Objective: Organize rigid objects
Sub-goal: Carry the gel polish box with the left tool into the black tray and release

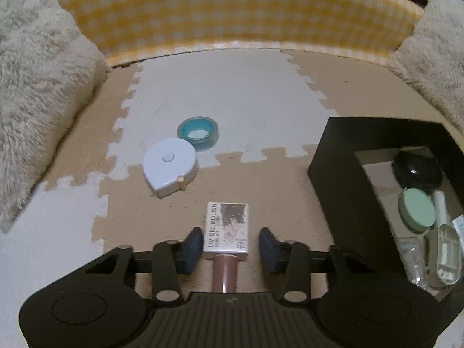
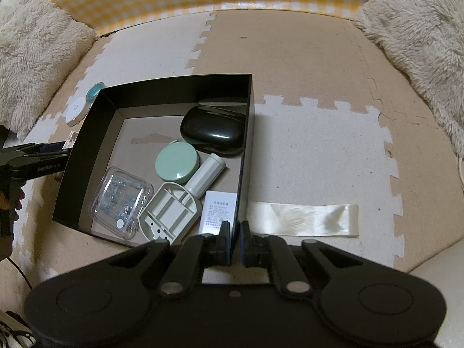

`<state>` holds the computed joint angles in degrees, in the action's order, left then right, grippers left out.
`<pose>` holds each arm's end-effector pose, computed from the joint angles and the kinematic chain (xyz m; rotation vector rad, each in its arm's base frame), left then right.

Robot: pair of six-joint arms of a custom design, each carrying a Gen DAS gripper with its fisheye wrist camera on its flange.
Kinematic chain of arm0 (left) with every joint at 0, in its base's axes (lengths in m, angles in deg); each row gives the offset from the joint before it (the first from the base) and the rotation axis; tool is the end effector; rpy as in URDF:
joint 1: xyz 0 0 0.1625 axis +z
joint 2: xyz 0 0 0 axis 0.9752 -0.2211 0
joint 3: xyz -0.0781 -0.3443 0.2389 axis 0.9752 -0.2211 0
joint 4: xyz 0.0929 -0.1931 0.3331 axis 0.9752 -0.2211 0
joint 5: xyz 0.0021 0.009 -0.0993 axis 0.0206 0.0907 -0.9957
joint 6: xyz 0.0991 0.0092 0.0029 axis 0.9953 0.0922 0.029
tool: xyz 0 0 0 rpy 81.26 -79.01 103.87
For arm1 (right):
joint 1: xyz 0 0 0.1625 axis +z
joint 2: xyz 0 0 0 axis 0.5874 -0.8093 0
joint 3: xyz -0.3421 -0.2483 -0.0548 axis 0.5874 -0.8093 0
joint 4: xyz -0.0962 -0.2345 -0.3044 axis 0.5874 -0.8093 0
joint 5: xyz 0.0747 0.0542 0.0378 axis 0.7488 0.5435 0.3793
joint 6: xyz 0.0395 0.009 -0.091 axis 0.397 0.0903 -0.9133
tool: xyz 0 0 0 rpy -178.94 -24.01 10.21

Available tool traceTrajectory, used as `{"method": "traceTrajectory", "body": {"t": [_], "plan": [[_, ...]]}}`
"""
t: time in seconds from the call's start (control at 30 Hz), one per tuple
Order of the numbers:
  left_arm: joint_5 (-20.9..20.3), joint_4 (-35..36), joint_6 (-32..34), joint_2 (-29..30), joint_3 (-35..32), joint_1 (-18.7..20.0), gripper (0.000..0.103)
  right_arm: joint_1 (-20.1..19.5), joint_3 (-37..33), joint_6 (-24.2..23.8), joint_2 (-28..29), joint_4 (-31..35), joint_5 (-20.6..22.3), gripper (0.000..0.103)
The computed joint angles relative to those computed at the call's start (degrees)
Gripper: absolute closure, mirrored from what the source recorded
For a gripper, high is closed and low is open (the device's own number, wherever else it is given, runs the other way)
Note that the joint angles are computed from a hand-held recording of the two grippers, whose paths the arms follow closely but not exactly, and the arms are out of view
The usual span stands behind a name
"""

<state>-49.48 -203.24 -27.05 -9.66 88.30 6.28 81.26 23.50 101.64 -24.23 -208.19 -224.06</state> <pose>0.0797 -0.8138 0.3268 1.0377 2.3532 -0.4531 0.3831 -0.6276 -0.0633 -0.2302 -2.2946 0.7146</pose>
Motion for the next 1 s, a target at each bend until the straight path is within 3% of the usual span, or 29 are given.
{"method": "traceTrajectory", "body": {"t": [0.07, 0.33, 0.53, 0.7, 1.0], "plan": [[0.49, -0.93, 0.49, -0.14, 0.62, -0.16, 0.071, 0.00, -0.39, 0.14, 0.13, 0.76, -0.20, 0.096], [-0.42, 0.16, -2.90, -0.28, 0.02, -0.01, 0.071, -0.08, -0.17, 0.28, -0.01, 0.66, -0.06, 0.096], [-4.93, -0.75, -6.84, -1.40, -0.17, -0.21, 0.071, -0.15, 0.03, 0.44, -0.13, 0.37, 0.22, 0.096], [-12.42, 0.30, -9.15, -3.32, 0.45, -0.78, 0.071, -0.15, 0.11, 0.42, -0.20, 0.45, 0.21, 0.096], [-17.72, -2.97, -5.14, -6.56, 5.99, -2.64, 0.071, -0.20, 0.20, 0.33, -0.29, 0.28, 0.35, 0.096]]}}
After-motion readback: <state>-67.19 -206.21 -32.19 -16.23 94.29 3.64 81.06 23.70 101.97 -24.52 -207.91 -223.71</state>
